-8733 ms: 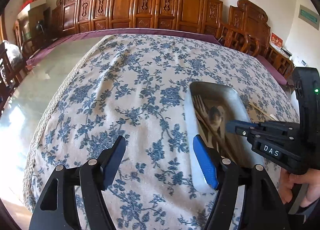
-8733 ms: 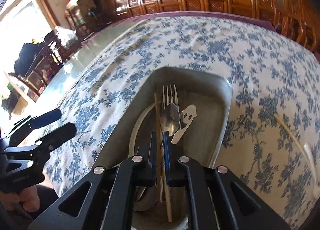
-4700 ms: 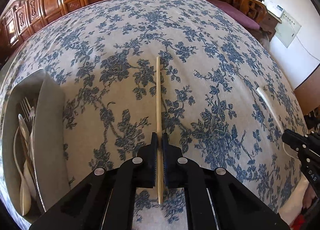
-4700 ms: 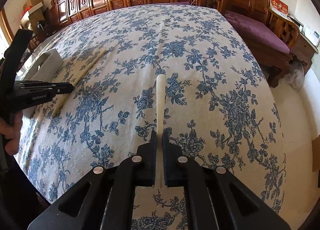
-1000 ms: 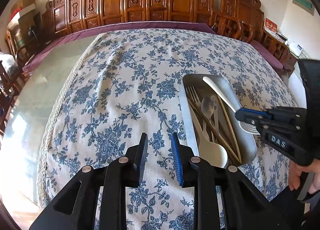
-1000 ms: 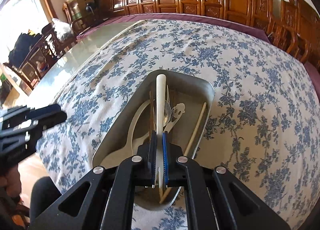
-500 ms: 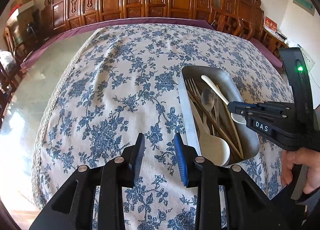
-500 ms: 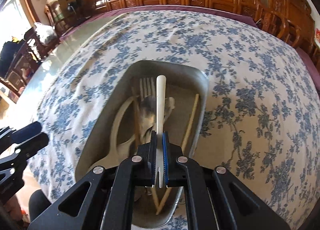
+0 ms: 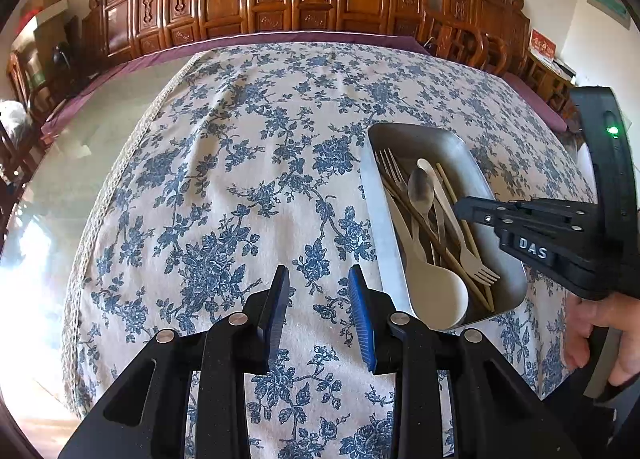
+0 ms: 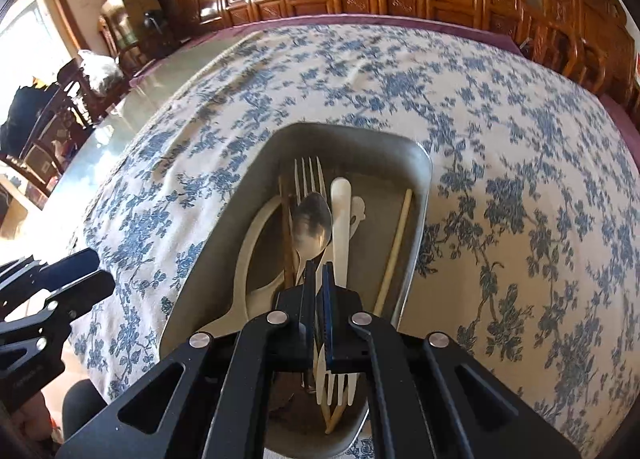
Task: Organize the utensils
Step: 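Lower the white fork into the grey tray and open the right tool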
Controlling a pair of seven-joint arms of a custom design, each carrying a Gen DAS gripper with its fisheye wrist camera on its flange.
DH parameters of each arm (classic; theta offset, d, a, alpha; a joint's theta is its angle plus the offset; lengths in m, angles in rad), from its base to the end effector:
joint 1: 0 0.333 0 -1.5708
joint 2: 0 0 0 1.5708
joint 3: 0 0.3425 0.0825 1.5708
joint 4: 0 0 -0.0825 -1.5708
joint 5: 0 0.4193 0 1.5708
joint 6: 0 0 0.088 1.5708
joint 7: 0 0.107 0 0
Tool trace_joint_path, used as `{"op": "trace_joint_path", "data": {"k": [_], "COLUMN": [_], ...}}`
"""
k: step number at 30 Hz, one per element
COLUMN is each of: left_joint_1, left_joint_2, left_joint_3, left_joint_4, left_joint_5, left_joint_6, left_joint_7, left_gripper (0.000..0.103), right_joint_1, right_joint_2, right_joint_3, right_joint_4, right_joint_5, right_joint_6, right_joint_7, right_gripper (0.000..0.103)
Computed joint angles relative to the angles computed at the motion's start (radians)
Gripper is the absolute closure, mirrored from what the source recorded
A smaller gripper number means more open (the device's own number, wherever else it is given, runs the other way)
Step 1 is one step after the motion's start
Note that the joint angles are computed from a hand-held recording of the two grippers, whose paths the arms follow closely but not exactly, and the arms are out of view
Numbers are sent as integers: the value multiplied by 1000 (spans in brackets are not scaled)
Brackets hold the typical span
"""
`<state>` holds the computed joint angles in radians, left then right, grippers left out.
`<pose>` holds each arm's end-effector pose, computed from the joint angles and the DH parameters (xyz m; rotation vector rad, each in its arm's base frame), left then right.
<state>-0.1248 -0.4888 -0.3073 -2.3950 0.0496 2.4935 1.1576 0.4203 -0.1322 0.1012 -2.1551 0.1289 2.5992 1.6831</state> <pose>0.4225 -0.2136 0.5621 -1.8505 1.9597 -0.6360 0.5049 0.2896 0.5321 -2.0927 1.5087 -0.2462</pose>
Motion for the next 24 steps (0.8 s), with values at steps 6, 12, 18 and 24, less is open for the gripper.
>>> {"op": "trace_joint_path", "data": {"k": [6,12,18,24], "left_joint_1": [-1,-1,9,14], "left_joint_2": [-1,-3,-25,-42], "left_joint_3": [1,-7,-28,-53], "left_joint_4": [-1,3,6,18], "left_joint_5": [0,10,35,59], "left_joint_6": [2,2,16,26], "left_joint_7": [1,0,-31,-82], "left_gripper": [74,69,40,12], "right_joint_1": [6,3,-5,-24], "right_joint_2": [-54,-131,-228,-327], "right_joint_3": [-6,-11,-16,-12], "right_joint_4": [-41,-104,-179,-240], "right_joint_5": [-16,-72,-121,-193], "right_joint_6": [47,86,108,122], "right_joint_7": [-28,-13,47,113], "right_gripper": [99,99,84,31]}}
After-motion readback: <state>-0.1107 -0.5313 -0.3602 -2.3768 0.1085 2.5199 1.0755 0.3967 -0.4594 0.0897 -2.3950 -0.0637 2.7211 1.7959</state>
